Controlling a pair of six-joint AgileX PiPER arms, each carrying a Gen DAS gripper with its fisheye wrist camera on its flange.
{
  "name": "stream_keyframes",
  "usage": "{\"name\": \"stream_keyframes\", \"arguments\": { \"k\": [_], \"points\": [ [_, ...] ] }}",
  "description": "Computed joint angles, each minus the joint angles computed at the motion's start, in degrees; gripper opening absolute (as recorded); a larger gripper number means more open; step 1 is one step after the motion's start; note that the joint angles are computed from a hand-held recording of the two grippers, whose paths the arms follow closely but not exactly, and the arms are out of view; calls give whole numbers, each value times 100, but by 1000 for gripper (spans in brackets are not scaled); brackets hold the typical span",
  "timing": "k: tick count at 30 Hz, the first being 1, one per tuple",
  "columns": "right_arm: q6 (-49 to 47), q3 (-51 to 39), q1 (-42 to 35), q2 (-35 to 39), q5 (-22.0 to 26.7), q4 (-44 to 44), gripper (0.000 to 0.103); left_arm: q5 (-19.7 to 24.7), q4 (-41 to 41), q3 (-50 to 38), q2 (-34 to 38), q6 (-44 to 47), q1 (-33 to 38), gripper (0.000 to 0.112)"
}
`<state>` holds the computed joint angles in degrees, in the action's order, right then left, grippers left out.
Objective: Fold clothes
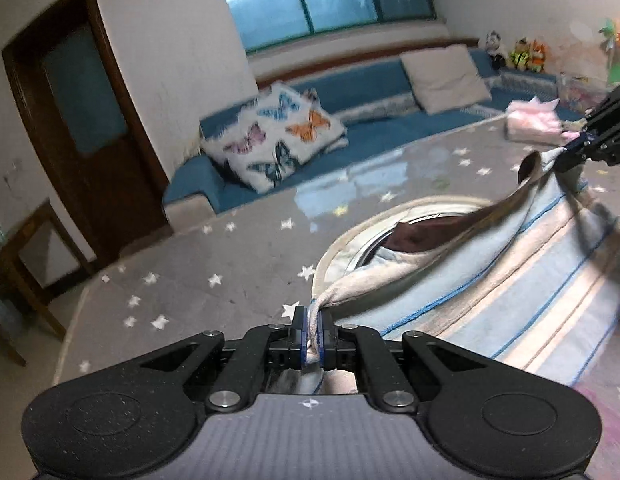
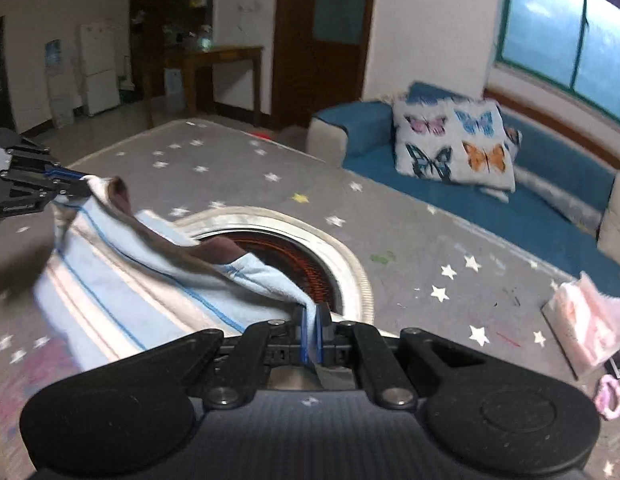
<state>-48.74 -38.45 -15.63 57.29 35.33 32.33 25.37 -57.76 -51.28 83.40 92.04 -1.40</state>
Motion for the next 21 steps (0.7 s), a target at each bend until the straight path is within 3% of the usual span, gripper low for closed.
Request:
{"name": "stream_keyframes", "arguments": {
  "k": [6, 8, 10, 14, 21],
  "points": [
    [-538, -34, 107, 1682, -1184, 867, 5, -656, 513, -710, 1332, -760, -463, 7],
    [-1142, 54, 104, 2089, -1568, 1639, 7, -856, 655, -799, 1590, -937, -570, 9],
    [-1508, 73, 80, 2393, -1766, 2162, 14, -1062, 913, -834, 1761, -1271, -678, 11],
    [-2401, 177, -146, 2442, -1775, 3166, 21, -1195, 913, -852, 1764, -1409, -673, 27],
    [-1879, 195, -413, 1739, -1401, 2696, 23, -1151, 964, -844, 1393, -1942, -546, 27]
  ]
}}
